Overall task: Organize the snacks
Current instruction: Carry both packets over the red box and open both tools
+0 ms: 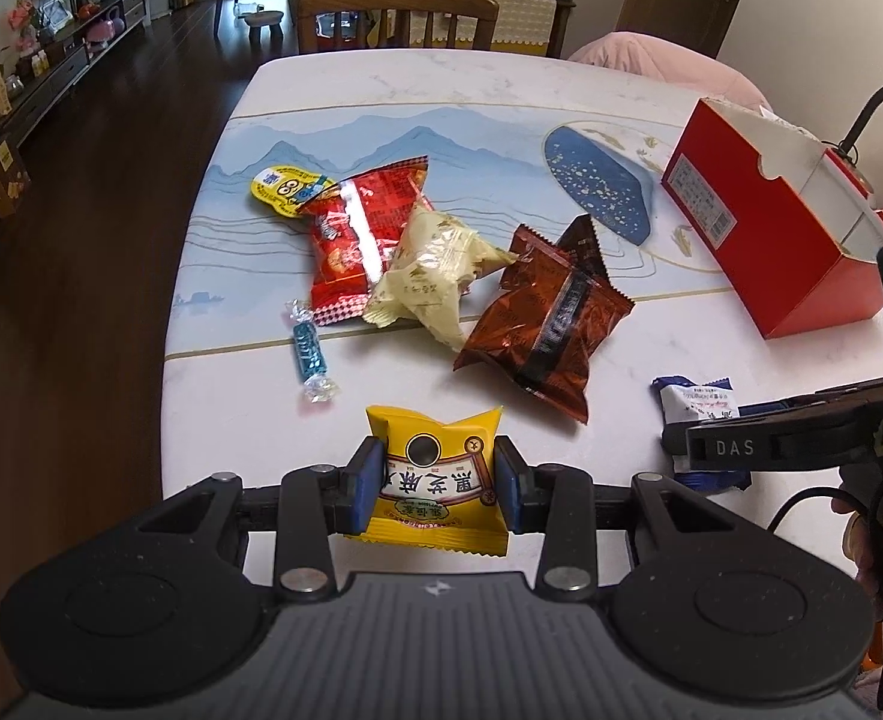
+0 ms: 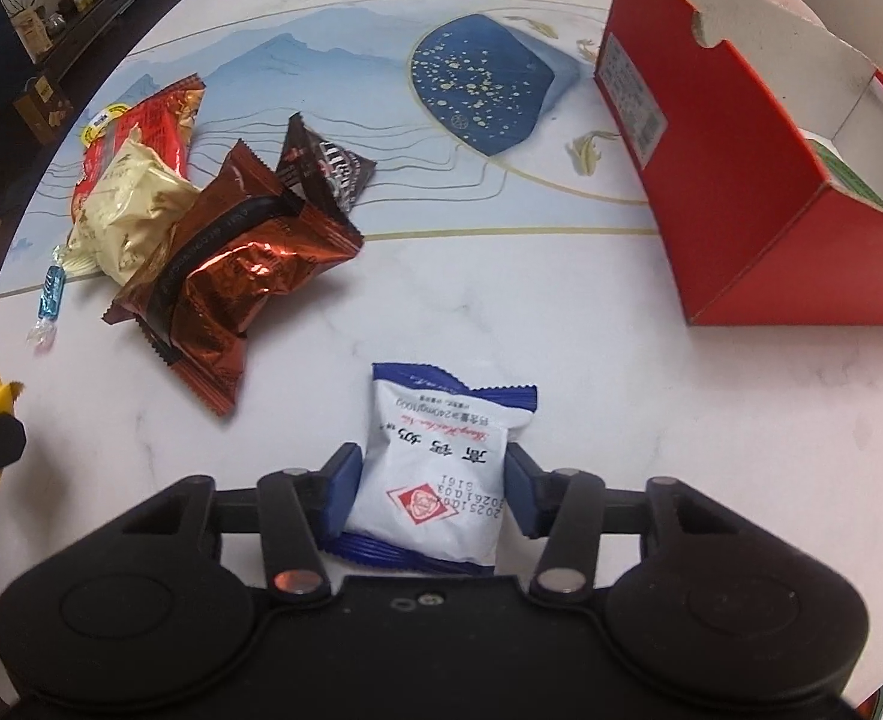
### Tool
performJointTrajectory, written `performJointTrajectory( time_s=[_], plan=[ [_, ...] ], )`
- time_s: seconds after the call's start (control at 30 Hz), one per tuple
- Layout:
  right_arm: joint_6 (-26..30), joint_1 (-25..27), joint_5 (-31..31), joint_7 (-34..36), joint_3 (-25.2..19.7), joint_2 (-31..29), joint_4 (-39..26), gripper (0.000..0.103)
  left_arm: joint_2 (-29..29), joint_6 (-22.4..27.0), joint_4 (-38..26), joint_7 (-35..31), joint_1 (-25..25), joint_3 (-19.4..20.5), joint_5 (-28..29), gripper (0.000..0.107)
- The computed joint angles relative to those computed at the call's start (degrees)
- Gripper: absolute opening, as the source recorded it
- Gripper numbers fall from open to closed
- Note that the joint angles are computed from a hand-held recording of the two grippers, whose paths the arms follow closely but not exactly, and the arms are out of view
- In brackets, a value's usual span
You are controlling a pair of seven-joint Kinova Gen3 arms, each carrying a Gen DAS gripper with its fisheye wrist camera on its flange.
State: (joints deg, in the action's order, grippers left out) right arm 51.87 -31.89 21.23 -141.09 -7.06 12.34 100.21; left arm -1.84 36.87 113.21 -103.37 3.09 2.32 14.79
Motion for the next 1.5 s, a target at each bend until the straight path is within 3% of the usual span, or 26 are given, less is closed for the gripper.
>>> performJointTrajectory(
  time_s=[0.2,0.53,0.77,1.13,1.33,1.5],
  plan=[
    [-3.1,3.0,-0.6,1.8,0.2,-4.9,3.0,0.047,0.4,0.4,-1.6,3.0,1.3,1.3,-1.6,0.038],
    [-6.8,12.3,-5.0,17.8,0.5,-14.2,4.3,0.047,1.8,0.6,-8.6,13.7,6.9,5.3,-9.0,0.038],
    [-9.4,19.1,-11.8,30.9,3.6,-17.7,3.9,0.047,5.9,1.3,-16.7,23.8,13.2,7.7,-17.0,0.038],
    [-11.6,29.0,-23.6,50.6,10.4,-16.1,1.1,0.047,16.1,5.5,-32.2,35.2,25.2,6.9,-27.3,0.038],
    [-10.5,34.5,-30.7,61.7,12.7,-12.7,-2.1,0.048,22.9,10.3,-42.1,36.1,29.6,6.0,-28.2,0.038],
    [-9.4,38.0,-31.8,66.3,12.3,-8.9,-4.9,0.048,29.4,16.1,-51.5,35.5,32.8,4.6,-27.9,0.038]
  ],
)
